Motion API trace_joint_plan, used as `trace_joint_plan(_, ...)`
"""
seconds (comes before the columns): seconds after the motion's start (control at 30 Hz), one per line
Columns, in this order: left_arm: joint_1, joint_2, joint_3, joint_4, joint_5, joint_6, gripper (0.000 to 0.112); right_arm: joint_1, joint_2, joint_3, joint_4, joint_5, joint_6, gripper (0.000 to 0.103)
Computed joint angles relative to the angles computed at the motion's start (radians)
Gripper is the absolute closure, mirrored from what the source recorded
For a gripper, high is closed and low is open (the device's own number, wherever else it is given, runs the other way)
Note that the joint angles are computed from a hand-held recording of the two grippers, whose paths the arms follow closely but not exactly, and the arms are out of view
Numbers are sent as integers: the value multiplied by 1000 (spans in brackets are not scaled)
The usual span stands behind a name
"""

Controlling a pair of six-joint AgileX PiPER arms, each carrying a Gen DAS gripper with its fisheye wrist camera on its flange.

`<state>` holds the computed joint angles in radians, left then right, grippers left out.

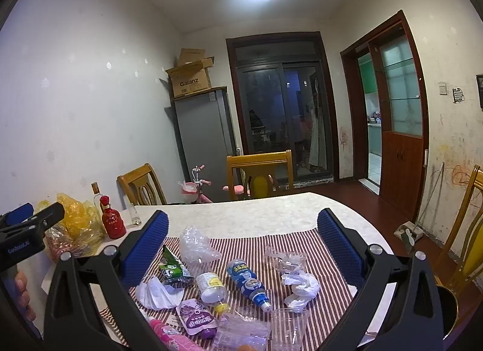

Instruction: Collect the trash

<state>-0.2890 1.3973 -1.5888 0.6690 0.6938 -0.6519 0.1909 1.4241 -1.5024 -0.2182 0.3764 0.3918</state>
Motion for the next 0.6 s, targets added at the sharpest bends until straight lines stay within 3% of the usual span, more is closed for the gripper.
trace_joint_plan(0.6, 14, 6, 2, -17, -14, 16, 15, 0, -6, 0, -13, 9, 10, 4)
